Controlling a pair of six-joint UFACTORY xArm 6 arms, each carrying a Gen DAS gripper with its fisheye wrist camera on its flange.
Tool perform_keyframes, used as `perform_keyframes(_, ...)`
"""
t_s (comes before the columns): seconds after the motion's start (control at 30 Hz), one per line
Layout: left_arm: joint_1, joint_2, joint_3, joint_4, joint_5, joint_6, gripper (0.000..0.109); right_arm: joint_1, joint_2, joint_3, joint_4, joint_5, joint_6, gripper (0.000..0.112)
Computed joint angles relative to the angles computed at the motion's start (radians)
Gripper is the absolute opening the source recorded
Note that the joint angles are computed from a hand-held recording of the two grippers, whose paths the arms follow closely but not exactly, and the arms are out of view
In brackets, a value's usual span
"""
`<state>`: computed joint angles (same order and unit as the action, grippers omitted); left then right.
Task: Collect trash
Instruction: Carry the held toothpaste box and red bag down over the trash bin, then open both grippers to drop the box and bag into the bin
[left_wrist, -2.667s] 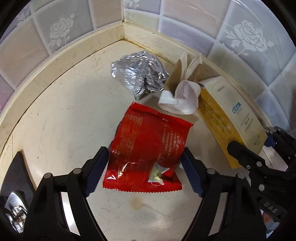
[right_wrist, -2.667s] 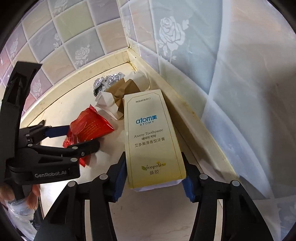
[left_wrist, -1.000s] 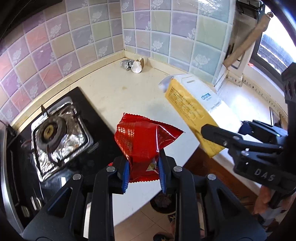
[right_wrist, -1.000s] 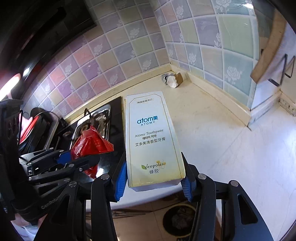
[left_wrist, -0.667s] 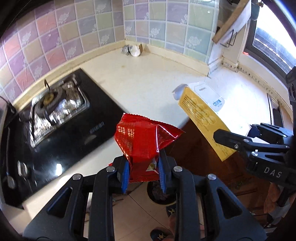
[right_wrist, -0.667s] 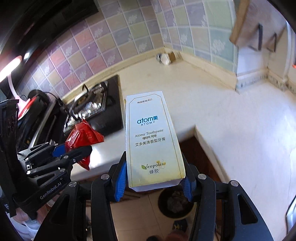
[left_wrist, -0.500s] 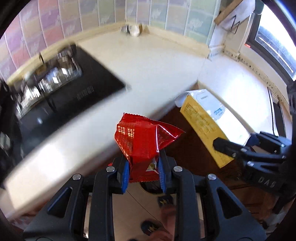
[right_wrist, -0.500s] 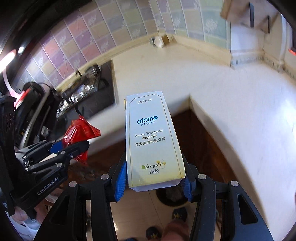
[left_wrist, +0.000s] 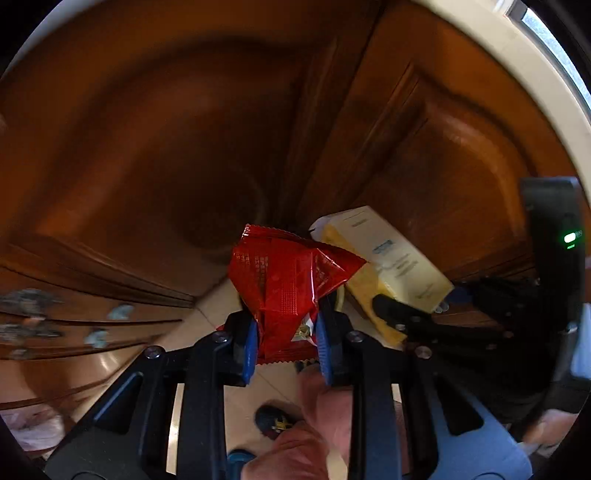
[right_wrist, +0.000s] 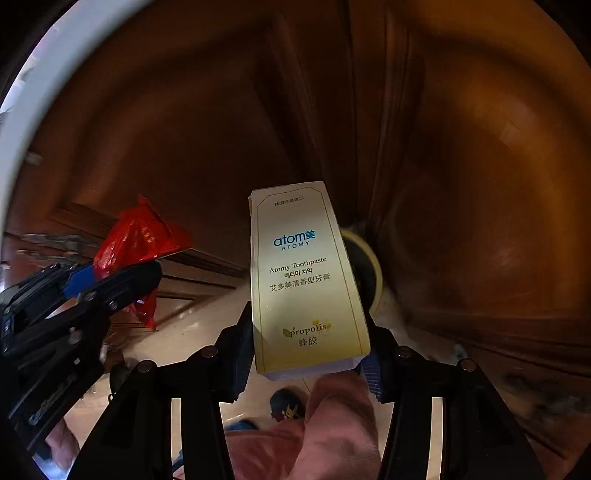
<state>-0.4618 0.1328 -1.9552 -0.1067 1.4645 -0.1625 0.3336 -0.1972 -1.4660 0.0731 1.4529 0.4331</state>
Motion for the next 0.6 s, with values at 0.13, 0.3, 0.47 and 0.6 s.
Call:
perform_keyframes(0.13,0.002,-0.037,0.199,-0.037,-0.132,0.025,0.024,-0.001,-0.029,0.179,0.001,-0.096,0.002,0.05)
perform_keyframes(0.3,-0.003,-0.027,0.327,-0.067,-0.247,0.068,0.028,-0.008,-0.037,0.339,0.004,-0.204,0.009,0.051)
perform_keyframes(0.47,-0.003,0.013,0.363,-0.061,-0.317,0.079,0.036,-0.032,-0.022,0.43,0.036,-0.278,-0.01,0.051)
perform_keyframes(0.6,0.014,0.034,0.361,-0.058,-0.335,0.098,0.072,-0.051,0.01,0.449,0.056,-0.316,-0.031,0.053)
